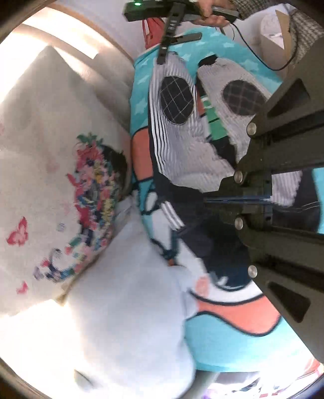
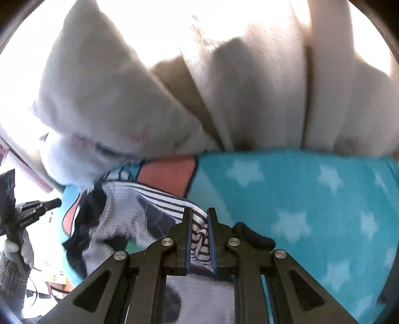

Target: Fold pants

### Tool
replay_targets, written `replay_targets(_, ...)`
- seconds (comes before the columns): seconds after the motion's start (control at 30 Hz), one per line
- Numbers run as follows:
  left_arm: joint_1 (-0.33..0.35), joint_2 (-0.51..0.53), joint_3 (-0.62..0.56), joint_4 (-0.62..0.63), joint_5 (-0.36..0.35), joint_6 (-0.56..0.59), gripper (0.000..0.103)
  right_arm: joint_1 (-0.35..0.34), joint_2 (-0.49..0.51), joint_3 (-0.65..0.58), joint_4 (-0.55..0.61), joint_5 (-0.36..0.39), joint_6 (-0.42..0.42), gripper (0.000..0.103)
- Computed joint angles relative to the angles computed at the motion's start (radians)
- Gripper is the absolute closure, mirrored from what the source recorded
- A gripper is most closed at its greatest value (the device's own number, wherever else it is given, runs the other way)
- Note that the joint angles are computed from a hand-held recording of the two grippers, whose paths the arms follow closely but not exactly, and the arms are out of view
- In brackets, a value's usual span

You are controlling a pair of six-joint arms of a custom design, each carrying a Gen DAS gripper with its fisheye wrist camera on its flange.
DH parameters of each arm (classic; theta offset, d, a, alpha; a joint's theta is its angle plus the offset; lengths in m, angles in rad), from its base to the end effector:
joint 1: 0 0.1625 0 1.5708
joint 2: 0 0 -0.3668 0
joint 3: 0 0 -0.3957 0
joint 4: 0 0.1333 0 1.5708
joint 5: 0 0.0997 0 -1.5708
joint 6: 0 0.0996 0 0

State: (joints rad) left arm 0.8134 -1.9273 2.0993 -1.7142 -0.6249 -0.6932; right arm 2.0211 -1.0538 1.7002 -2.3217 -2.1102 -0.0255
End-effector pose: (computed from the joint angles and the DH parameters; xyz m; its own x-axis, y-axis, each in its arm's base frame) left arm -0.0917 -0.4085 0.3774 -0.7536 -0.1420 -0.6419 0.2668 0.8263 -0.4960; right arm 0.3374 -0.5092 0.1684 -0.7845 -0.3479 0.5133 -0.4530 0.8868 -0.0913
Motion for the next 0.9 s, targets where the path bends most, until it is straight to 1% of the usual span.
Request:
replay_targets(0.03,-0.011,-0.035,0.020,0.025,-0.016,-0.036,0.103,0.001,-0.028,0.039,0.011,0.002,0.022,0.091)
replay_targets(0.13,-0.009,-0.092,0.065,0.041,-0.045,-0.088,0.103,-0.016,-0.121,0.160,0.049,0.008,0.072,0.091)
replay_targets(0.2,0.019,-0.092,0.077,-0.004,-0.067,-0.074,0.103,-0.030,-0.155,0.217,0.048,-0.008,0.093,0.091)
replay_targets(0.23,0.032,-0.074,0.075,-0.035,-0.075,-0.049,0.100,-0.040,-0.172,0.241,0.041,-0.010,0.108,0.091)
replay_targets(0.27,0.032,-0.064,0.081,-0.053,-0.076,-0.029,0.091,-0.045,-0.183,0.254,0.033,-0.011,0.118,0.091)
replay_targets(0.3,0.036,-0.038,0.076,-0.080,-0.078,0.019,0.083,-0.049,-0.187,0.265,0.015,-0.012,0.122,0.091)
replay_targets(0.33,0.032,-0.016,0.075,-0.088,-0.064,0.046,0.065,-0.048,-0.188,0.264,0.011,-0.014,0.125,0.091)
replay_targets(0.37,0.022,0.013,0.070,-0.075,-0.038,0.063,0.055,-0.047,-0.184,0.264,0.002,-0.018,0.123,0.091)
replay_targets(0.4,0.016,0.033,0.064,-0.065,-0.032,0.076,0.055,-0.043,-0.182,0.263,-0.004,-0.023,0.120,0.091)
replay_targets(0.43,0.013,0.047,0.059,-0.065,-0.040,0.095,0.055,-0.037,-0.175,0.257,-0.013,-0.031,0.114,0.091)
replay_targets(0.5,0.004,0.049,0.061,-0.068,-0.049,0.103,0.054,-0.027,-0.168,0.248,-0.022,-0.041,0.110,0.091)
replay_targets(0.53,0.005,0.042,0.065,-0.072,-0.055,0.099,0.051,-0.020,-0.165,0.238,-0.021,-0.045,0.109,0.091)
replay_targets(0.6,0.026,0.013,0.077,-0.103,-0.096,0.077,0.050,-0.014,-0.159,0.228,-0.026,-0.047,0.107,0.091)
replay_targets(0.67,0.065,-0.030,0.097,-0.167,-0.167,0.040,0.048,-0.009,-0.156,0.219,-0.023,-0.049,0.109,0.091)
replay_targets(0.7,0.102,-0.062,0.117,-0.236,-0.233,0.027,0.047,-0.009,-0.153,0.216,-0.024,-0.050,0.109,0.091)
replay_targets(0.73,0.123,-0.080,0.134,-0.280,-0.274,0.017,0.044,-0.009,-0.151,0.214,-0.025,-0.050,0.111,0.091)
replay_targets(0.8,0.193,-0.105,0.168,-0.402,-0.374,-0.008,0.042,-0.012,-0.150,0.213,-0.026,-0.046,0.120,0.091)
replay_targets(0.83,0.213,-0.104,0.174,-0.439,-0.401,-0.013,0.042,-0.014,-0.150,0.213,-0.025,-0.044,0.125,0.091)
replay_targets(0.87,0.247,-0.097,0.183,-0.507,-0.445,-0.020,0.041,-0.016,-0.150,0.213,-0.023,-0.043,0.130,0.091)
replay_targets(0.9,0.263,-0.088,0.184,-0.539,-0.464,-0.027,0.040,-0.019,-0.152,0.214,-0.019,-0.040,0.135,0.091)
